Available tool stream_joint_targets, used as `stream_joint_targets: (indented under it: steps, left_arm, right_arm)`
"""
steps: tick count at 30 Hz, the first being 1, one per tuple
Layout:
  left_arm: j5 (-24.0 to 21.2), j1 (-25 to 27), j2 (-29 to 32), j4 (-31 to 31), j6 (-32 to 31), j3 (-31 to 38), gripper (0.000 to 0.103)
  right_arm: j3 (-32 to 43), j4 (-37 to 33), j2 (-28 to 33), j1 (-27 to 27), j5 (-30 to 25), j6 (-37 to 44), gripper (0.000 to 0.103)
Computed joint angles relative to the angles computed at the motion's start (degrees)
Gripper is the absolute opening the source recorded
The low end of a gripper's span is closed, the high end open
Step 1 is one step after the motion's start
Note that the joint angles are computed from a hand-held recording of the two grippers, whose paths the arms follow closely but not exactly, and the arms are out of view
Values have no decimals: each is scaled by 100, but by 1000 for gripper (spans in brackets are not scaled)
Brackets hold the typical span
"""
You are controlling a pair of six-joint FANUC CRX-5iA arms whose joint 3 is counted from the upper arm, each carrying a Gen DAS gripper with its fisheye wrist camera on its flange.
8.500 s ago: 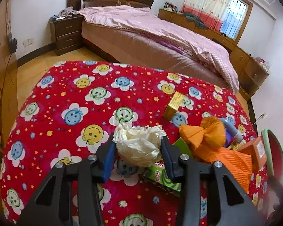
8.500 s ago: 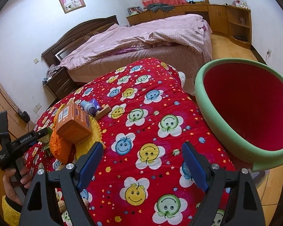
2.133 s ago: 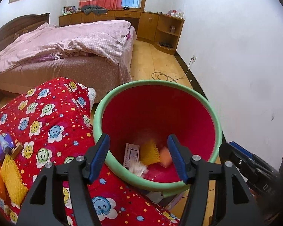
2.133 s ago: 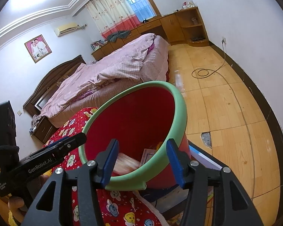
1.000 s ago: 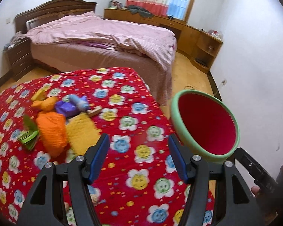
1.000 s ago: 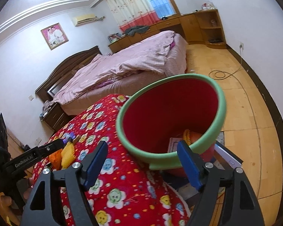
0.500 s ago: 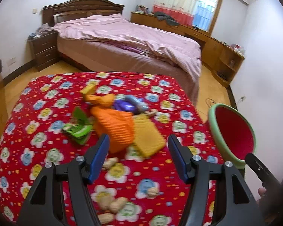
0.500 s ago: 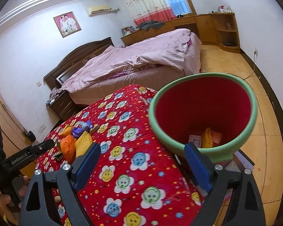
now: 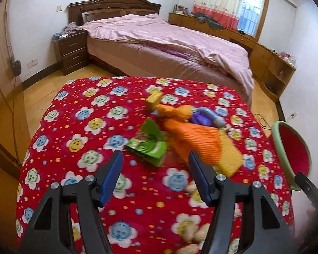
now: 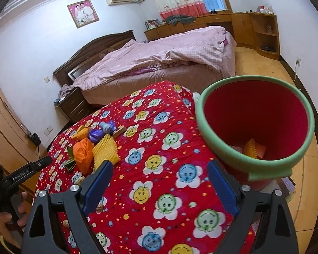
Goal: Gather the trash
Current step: 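Move both open tools back over the items on the bedspread, then grasp the green mosquito-coil box with the left tool while the right tool grasps the yellow textured pad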
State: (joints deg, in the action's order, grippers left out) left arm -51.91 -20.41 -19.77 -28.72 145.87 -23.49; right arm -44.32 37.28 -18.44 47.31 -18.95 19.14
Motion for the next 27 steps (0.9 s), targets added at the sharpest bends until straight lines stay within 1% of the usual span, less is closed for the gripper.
stream_joint_targets:
  steps: [4, 9, 10, 12, 18, 24, 27]
  left_arm:
    - [128, 284, -30, 151, -239, -172, 64]
    - [463, 661, -1, 474, -689, -377, 65]
    - [564, 750, 34, 566, -819, -416, 66]
    - [671, 858, 115, 695, -995, -447, 74]
    - [969, 1048, 439, 941, -1414, -433, 74]
    - [878, 971, 853, 822, -1525, -200, 74]
    - [809, 924, 1009, 703, -1400, -102, 74]
  right_arm:
    - [93, -61, 155, 51, -24, 86, 92]
    - [214, -86, 349, 126, -58, 119, 92]
    - [236, -81, 390, 143, -62, 121, 92]
    - [287, -138, 448, 162, -61, 180, 92]
    - [435, -413, 588, 186, -96, 494, 92]
    - [647, -744, 784, 172, -152, 857, 92]
    - [768, -899, 893, 175, -163, 1064, 92]
